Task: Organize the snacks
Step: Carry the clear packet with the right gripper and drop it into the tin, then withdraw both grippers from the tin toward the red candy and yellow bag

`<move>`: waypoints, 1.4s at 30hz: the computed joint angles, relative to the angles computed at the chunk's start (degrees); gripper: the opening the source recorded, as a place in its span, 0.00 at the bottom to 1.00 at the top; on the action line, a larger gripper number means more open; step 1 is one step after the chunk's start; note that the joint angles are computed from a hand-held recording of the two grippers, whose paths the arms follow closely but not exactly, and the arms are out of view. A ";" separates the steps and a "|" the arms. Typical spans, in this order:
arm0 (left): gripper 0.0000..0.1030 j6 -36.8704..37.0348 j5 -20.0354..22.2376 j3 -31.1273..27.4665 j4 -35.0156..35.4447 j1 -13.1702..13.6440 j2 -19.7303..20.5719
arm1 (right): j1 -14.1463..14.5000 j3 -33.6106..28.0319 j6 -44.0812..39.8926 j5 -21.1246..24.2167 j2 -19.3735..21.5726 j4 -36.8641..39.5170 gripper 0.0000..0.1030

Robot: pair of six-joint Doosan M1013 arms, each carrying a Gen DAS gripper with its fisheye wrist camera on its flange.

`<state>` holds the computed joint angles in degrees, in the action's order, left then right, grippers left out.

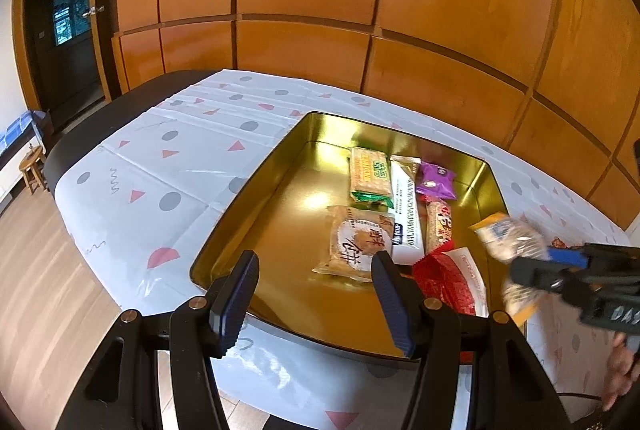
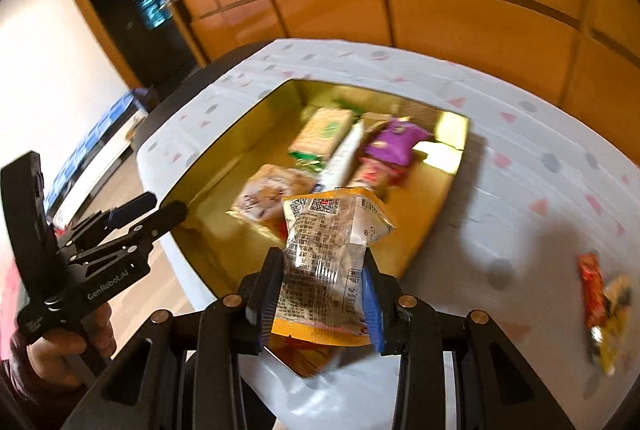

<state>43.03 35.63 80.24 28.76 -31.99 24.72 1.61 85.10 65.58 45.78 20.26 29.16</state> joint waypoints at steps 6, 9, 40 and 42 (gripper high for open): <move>0.58 -1.44 0.29 0.11 0.67 0.40 0.04 | 2.02 -2.76 0.24 3.36 3.27 -1.84 0.37; 0.58 -1.73 0.57 0.06 0.76 0.51 0.16 | 2.91 -3.93 -0.23 3.54 4.31 -2.00 0.37; 0.58 -0.68 -0.27 0.23 1.40 -0.46 -0.29 | 1.28 3.86 2.81 -6.16 -2.42 -2.86 0.51; 0.58 -0.42 -0.26 0.21 1.40 -0.63 -0.31 | 0.82 4.55 3.50 -7.29 -3.07 -3.11 0.51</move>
